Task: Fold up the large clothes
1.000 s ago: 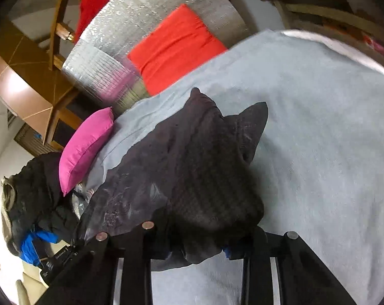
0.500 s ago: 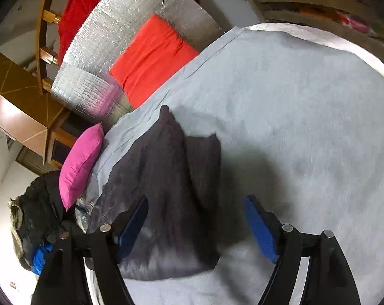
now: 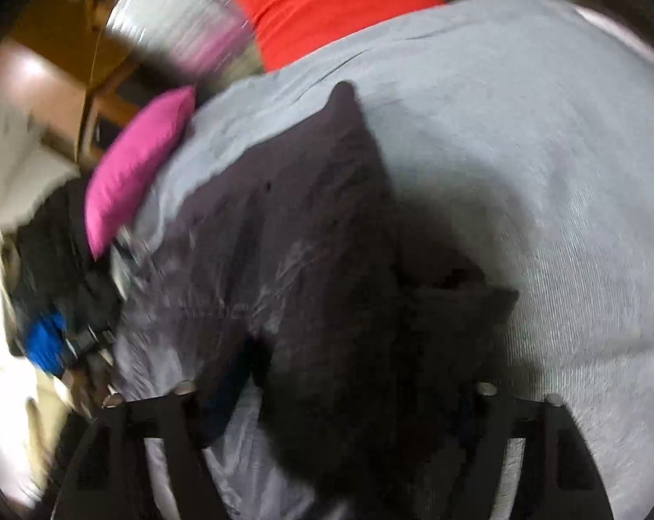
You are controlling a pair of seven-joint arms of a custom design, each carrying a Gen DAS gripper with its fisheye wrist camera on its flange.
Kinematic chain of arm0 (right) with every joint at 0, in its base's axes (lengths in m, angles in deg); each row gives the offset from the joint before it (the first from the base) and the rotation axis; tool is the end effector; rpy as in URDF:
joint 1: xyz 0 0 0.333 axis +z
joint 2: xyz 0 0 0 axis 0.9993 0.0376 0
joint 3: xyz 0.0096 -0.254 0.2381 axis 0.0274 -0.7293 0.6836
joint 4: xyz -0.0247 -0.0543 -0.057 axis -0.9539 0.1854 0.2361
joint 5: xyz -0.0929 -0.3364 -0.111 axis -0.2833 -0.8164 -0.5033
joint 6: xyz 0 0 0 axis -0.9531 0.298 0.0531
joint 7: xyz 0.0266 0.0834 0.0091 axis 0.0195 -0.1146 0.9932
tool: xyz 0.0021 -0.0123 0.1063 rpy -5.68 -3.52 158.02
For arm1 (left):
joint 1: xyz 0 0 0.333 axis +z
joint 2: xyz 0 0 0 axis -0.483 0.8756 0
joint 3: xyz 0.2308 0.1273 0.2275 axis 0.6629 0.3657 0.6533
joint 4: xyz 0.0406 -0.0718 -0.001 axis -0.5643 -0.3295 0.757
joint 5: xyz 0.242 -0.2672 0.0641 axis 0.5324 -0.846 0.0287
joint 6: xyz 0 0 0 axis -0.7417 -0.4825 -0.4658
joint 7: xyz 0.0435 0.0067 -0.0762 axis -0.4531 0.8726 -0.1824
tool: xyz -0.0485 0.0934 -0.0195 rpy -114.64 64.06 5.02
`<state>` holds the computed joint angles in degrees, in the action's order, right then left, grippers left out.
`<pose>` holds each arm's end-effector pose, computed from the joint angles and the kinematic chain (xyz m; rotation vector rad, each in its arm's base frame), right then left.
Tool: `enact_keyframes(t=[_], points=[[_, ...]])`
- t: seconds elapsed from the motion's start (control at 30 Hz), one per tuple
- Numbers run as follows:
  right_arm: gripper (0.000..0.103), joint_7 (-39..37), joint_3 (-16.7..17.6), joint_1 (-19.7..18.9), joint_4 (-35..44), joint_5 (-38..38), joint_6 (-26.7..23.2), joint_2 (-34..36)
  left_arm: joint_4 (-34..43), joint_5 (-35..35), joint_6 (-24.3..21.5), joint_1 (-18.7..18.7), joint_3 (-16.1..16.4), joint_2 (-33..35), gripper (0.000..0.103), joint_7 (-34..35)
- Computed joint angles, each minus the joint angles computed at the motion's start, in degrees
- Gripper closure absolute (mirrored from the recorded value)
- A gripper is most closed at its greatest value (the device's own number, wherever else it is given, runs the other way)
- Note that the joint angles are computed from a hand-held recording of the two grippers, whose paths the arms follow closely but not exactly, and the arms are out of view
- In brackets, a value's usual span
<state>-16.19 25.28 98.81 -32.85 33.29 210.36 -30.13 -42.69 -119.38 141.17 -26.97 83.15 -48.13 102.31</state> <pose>0.6091 0.1767 0.4289 -1.8222 1.7026 0.2318 0.5309 -0.0199 0.4389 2.3431 -1.8572 0.8911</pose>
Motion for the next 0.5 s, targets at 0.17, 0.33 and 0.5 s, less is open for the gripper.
enact_keyframes(t=[0.17, 0.33, 0.5], points=[[0.059, 1.35, -0.37, 0.70, -0.09, -2.75, 1.17, 0.39, -0.71, 9.13, 4.33, -1.10, -0.93, 0.77, 0.034, -4.75], [0.051, 3.62, -0.83, 0.66, 0.58, -4.30, -0.47, 0.15, -0.50, 10.33, 2.99, -0.59, -0.70, -0.22, 0.040, -7.08], [0.031, 6.48, -1.76, 0.73, 1.48, -7.03, 1.74, -0.89, 0.34, 2.03, 1.50, -0.76, 0.99, -1.91, 0.028, -1.62]])
